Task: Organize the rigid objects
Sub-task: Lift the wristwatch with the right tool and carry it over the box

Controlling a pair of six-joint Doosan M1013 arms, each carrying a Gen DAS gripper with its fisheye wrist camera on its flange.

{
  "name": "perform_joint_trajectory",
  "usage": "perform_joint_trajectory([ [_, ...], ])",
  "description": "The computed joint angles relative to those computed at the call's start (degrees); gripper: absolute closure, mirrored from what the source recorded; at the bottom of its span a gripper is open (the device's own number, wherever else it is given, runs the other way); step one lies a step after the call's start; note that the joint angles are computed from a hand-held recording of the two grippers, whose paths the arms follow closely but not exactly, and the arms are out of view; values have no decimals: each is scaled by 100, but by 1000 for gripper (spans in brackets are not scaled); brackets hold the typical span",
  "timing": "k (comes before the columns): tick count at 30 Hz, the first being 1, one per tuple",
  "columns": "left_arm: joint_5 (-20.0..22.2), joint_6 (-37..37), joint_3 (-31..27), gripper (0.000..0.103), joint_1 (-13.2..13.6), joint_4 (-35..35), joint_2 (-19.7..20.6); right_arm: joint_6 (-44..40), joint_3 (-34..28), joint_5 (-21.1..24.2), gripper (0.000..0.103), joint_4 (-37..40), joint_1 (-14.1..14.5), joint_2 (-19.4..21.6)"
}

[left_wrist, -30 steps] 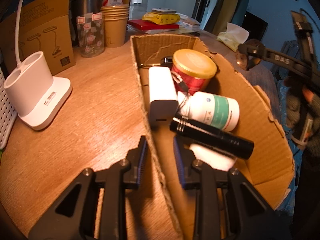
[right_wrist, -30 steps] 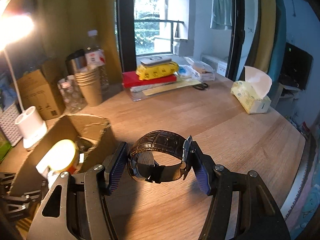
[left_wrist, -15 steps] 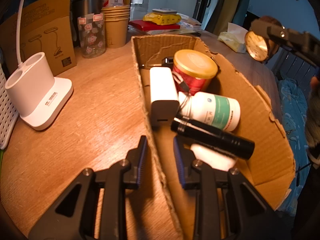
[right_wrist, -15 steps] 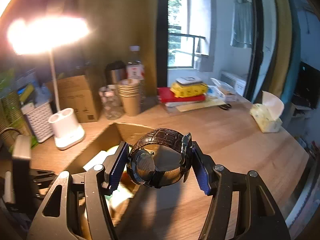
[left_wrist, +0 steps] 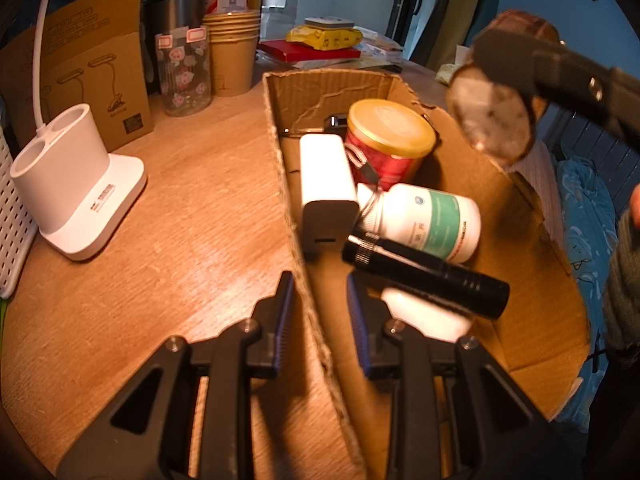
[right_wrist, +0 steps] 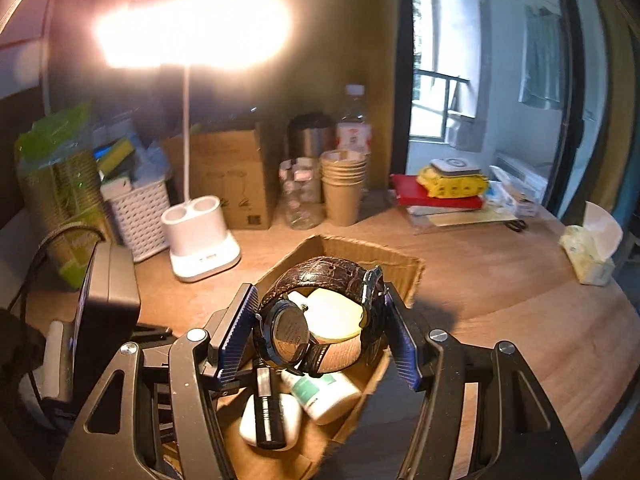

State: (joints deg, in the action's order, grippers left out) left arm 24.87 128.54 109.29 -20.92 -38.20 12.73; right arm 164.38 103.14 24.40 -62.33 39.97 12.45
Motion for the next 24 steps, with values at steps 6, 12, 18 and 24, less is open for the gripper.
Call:
perform_joint_trajectory([
  [6, -2, -3, 1, 75, -1, 2, -1, -1253, -130, -398, 38, 1189, -140, 125],
  [12, 35, 10, -8, 75, 16, -63, 11, -2428, -287, -648, 38, 2494, -302, 247],
  [18, 29, 30, -11, 75, 16, -45, 14, -3984, -375, -736, 38, 4239, -491, 334],
  [24, 14, 21, -2, 75, 6, -33, 10, -5201, -508, -444, 37, 5507, -584, 445],
])
